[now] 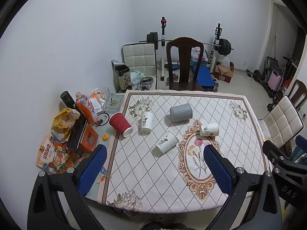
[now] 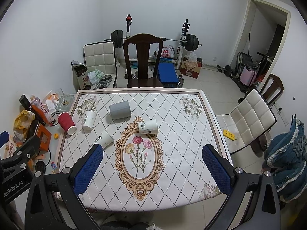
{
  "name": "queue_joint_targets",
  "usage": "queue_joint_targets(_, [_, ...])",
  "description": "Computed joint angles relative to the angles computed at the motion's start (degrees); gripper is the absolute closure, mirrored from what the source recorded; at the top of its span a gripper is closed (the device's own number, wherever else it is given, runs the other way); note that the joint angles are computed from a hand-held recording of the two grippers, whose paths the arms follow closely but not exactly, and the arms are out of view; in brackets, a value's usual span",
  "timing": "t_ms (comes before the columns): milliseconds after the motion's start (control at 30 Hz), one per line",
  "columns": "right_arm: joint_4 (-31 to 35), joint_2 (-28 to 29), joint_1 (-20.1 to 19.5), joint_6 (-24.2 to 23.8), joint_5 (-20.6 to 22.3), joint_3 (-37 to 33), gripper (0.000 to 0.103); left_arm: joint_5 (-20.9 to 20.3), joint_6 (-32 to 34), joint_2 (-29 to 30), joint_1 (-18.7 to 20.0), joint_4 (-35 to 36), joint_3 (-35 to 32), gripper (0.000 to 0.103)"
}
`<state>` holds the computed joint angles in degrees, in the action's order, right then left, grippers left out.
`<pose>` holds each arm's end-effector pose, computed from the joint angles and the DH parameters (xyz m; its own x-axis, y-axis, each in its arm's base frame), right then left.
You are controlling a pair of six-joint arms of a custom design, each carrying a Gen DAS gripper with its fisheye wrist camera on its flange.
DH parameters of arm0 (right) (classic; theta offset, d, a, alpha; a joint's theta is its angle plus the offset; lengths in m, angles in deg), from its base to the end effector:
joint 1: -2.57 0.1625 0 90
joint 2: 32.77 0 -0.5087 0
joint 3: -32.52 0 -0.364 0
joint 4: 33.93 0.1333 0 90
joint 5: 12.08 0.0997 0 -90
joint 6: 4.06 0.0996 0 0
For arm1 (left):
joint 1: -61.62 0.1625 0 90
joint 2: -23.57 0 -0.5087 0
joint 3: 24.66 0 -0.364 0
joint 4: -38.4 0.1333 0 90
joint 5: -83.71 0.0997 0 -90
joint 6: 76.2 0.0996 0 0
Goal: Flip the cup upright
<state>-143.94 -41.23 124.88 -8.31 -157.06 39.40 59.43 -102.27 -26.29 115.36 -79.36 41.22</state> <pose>0.5679 -0.8013 0.2309 -0.6075 -0.1101 0.7867 -0.5435 0.7799 -0.3105 -0.2829 -0.7645 0.4311 -0.6509 -0.2628 -0.7123 0.3262 0.7503 -0.5750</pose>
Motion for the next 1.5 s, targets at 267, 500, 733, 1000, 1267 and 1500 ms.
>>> queue_joint_targets(267, [-1.6, -0.7, 0.1, -0.8, -0.2, 1.8, 0.000, -0.1, -0.4, 0.0, -0.1, 0.3, 0.0, 0.000])
queue_joint_targets(500, [-2.6, -1.3, 0.1, -1.0, -0.2, 3.3, 0.000, 0.0, -0.3, 0.0, -0.1, 0.0, 0.2, 0.000])
queue_joint_targets(733, [-2.5, -1.0, 0.1, -1.3, -0.2, 2.6, 0.000, 0.2, -0.9, -0.3, -0.4, 0.5, 0.4, 0.000])
queue_joint_targets(1000, [-1.6, -0.4, 0.2, -1.1, -0.2, 1.1, 0.000, 0.3, -0.7, -0.3, -0.5, 0.2, 0.4, 0.000])
queue_joint_targets(1267, [-1.4, -0.3, 0.3, -1.1, -0.3, 0.8, 0.000, 0.1, -1.1, -0.6, -0.8, 0.5, 0.7, 0.000])
queue_joint_targets(1500, [0.1, 1.0, 0.4, -1.0, -0.5, -2.1, 0.000, 0.2, -1.5, -0.4, -1.1, 0.8, 0.8, 0.000])
